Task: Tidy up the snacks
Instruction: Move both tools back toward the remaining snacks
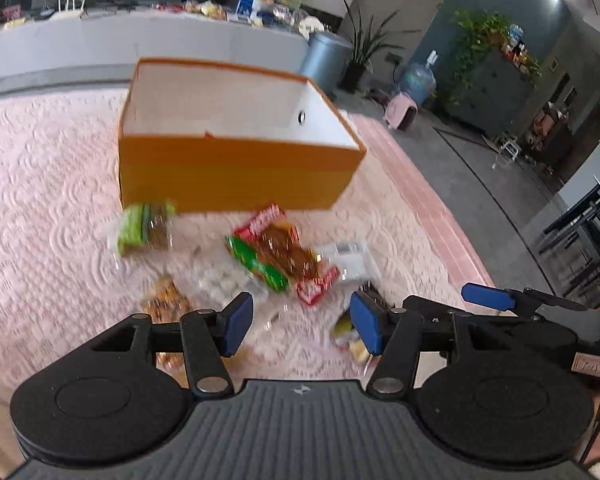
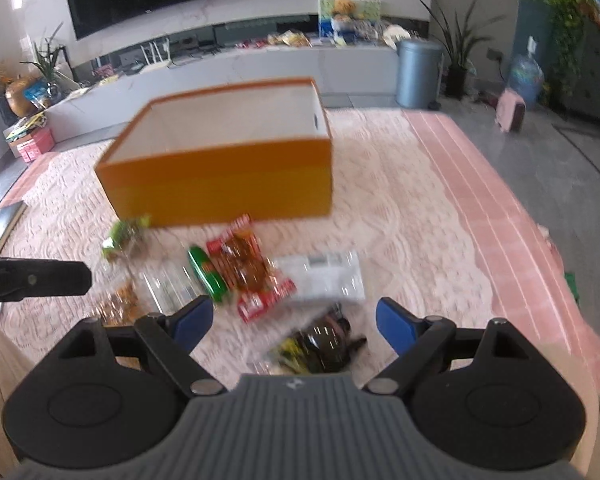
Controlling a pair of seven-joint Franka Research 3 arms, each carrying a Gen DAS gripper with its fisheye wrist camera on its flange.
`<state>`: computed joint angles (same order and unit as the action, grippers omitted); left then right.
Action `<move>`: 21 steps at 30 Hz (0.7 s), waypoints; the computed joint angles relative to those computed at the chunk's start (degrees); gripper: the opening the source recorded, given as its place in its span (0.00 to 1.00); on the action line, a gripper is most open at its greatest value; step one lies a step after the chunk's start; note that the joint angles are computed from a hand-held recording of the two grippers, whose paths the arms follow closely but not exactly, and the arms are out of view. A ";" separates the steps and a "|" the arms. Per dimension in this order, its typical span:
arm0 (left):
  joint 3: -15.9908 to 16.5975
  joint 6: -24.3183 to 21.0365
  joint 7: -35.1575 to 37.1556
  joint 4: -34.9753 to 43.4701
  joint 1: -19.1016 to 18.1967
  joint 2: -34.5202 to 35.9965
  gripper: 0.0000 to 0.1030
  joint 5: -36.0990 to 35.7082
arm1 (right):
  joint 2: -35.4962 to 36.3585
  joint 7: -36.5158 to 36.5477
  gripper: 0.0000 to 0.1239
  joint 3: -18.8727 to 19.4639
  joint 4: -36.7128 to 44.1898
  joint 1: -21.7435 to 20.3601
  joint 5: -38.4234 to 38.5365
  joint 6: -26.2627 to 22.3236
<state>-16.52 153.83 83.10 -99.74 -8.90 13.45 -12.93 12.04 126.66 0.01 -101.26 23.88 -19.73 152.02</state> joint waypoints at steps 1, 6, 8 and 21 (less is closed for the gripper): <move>-0.21 -0.70 0.49 0.19 0.17 0.32 0.64 -0.40 | -0.17 -0.11 0.69 0.09 -0.45 -0.17 0.61 -0.26; 0.74 -2.92 -2.91 -0.35 -1.46 0.62 0.64 2.87 | -1.04 -1.80 0.66 0.92 -2.92 -1.49 5.23 -0.86; 1.34 -3.74 -4.64 -0.04 -2.06 0.99 0.64 5.27 | -0.83 -2.31 0.65 0.85 -3.06 -1.55 5.13 -0.68; 5.28 -14.15 -23.38 6.22 -3.19 5.42 0.64 16.29 | 4.55 -9.51 0.64 -0.48 2.86 0.96 0.85 -5.69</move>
